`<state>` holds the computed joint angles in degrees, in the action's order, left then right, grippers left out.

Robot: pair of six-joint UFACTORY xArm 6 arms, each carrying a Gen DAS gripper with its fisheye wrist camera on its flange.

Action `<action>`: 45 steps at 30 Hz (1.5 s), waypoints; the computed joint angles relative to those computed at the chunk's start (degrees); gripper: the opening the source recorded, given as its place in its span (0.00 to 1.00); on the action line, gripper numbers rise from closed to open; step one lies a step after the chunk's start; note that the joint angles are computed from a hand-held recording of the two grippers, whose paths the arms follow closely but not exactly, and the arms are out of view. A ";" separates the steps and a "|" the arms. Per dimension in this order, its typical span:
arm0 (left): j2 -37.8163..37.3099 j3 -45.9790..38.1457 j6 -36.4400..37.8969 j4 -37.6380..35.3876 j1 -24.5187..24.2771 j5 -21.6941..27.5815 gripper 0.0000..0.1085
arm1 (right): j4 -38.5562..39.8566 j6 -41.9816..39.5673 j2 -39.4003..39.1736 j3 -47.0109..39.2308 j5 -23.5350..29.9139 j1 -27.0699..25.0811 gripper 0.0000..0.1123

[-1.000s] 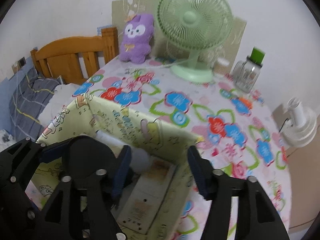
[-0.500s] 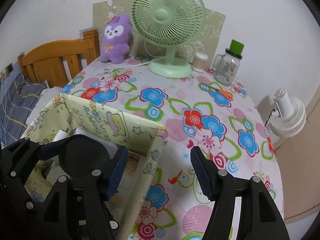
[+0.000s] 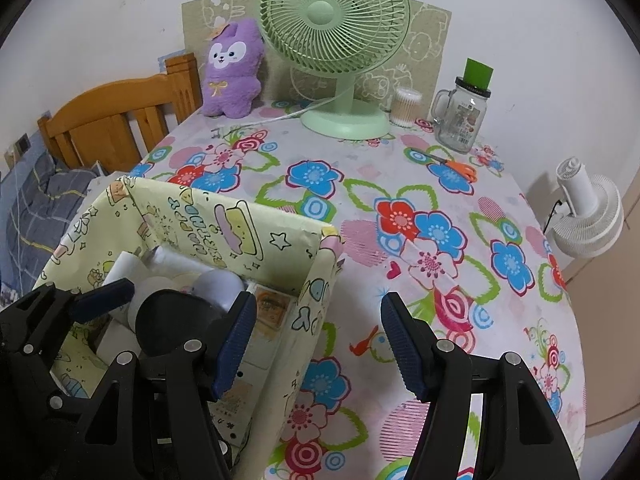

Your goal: Organize rigid objects

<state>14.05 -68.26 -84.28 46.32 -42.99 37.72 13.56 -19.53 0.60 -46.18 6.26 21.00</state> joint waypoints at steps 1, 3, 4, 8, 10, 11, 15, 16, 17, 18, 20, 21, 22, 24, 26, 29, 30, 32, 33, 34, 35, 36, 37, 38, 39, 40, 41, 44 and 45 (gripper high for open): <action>-0.08 -0.09 -0.23 0.34 -0.19 0.51 0.82 | -0.33 0.25 -0.05 0.05 -0.01 -0.03 0.60; -0.46 -0.11 -1.27 1.50 -0.78 1.71 0.83 | 0.64 -0.42 -0.26 0.29 -0.36 0.09 0.60; -0.64 -0.04 -1.61 1.74 -0.87 1.84 0.84 | 1.55 -1.11 -0.51 0.55 -0.58 0.13 0.60; -1.32 0.09 -2.90 2.74 -1.37 2.32 0.87 | 5.21 -3.77 -2.07 1.59 -0.85 0.23 0.60; -1.53 -0.15 -3.41 3.22 -1.85 3.18 0.88 | 5.81 -4.23 -2.87 2.18 -1.16 0.07 0.61; -1.63 -0.26 -3.62 3.37 -2.05 3.43 0.89 | 6.77 -4.92 -3.33 2.48 -1.25 0.04 0.62; -2.64 -0.09 -6.25 5.66 -3.11 4.28 0.92 | 12.56 -9.44 -4.97 3.12 -1.27 0.04 0.66; -2.70 -0.26 -6.55 5.96 -3.40 4.74 0.93 | 14.54 -11.18 -5.56 3.45 -1.47 0.04 0.67; -2.73 -0.56 -6.60 6.10 -3.82 5.31 0.93 | 15.23 -11.81 -5.85 3.57 -1.48 -0.02 0.67; -2.74 -0.76 -6.54 6.17 -4.06 5.64 0.93 | 16.12 -12.67 -6.43 3.90 -1.45 -0.21 0.67; -2.57 -1.54 -6.70 6.40 -4.84 6.93 0.94 | 18.30 -14.70 -7.31 4.34 -1.30 -0.45 0.67; -2.52 -1.80 -6.86 6.63 -5.15 7.38 0.94 | 19.50 -15.79 -7.73 4.50 -1.10 -0.62 0.68; -2.48 -2.00 -7.10 6.89 -5.43 7.70 0.95 | 20.68 -16.84 -8.21 4.75 -0.95 -0.76 0.68; -2.35 -2.61 -7.30 7.30 -6.02 8.21 0.95 | 21.82 -17.83 -9.06 5.30 -1.02 -1.11 0.70; -2.33 -2.84 -7.62 7.85 -6.42 8.21 0.95 | 23.11 -19.09 -10.00 5.93 -1.27 -1.46 0.73; -1.98 -3.59 -6.96 7.48 -6.94 8.08 0.95 | 25.85 -22.33 -11.50 6.62 -0.76 -1.96 0.75; -1.80 -3.98 -6.93 7.22 -7.16 8.39 0.95 | 26.13 -22.84 -12.03 6.93 -0.58 -2.21 0.75; -1.63 -4.48 -7.21 7.05 -7.58 8.78 0.95 | 27.03 -23.87 -13.03 7.47 -0.21 -2.80 0.76; -1.56 -4.65 -7.33 7.10 -7.80 8.94 0.95 | 27.53 -24.25 -13.58 7.78 -0.01 -3.07 0.77; -1.49 -4.87 -7.36 7.15 -8.03 9.15 0.95 | 27.86 -24.50 -13.93 8.03 0.07 -3.23 0.77; -1.46 -5.08 -7.34 7.25 -8.35 9.54 0.95 | 28.00 -24.57 -14.39 8.30 0.21 -3.51 0.78; -1.36 -5.45 -7.38 7.51 -8.78 10.12 0.95 | 28.45 -24.98 -15.02 8.68 0.32 -3.91 0.78; -1.31 -5.67 -7.42 7.70 -9.09 10.51 0.95 | 29.26 -25.80 -15.50 8.98 0.38 -4.16 0.78; -1.22 -5.95 -7.53 7.91 -9.43 10.89 0.95 | 29.77 -26.29 -15.89 9.20 0.40 -4.35 0.78; -1.16 -6.17 -7.74 8.10 -9.75 11.11 0.95 | 30.47 -26.92 -16.30 9.46 0.27 -4.60 0.78; -1.12 -6.30 -7.82 8.10 -9.91 11.20 0.95 | 30.74 -27.07 -16.71 9.77 0.11 -4.86 0.78; -1.07 -6.47 -7.94 8.09 -10.16 11.35 0.95 | 31.18 -27.45 -17.09 10.04 0.06 -5.15 0.78; -0.93 -7.01 -8.23 8.36 -11.09 12.13 0.95 | 32.41 -28.58 -18.69 11.10 0.29 -6.14 0.78; -0.85 -7.20 -8.21 8.41 -11.33 12.40 0.95 | 32.77 -28.96 -19.07 11.33 0.28 -6.33 0.78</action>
<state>13.20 -75.46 -92.49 54.73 -54.33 50.12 46.33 -48.49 -18.48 -34.85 6.54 14.67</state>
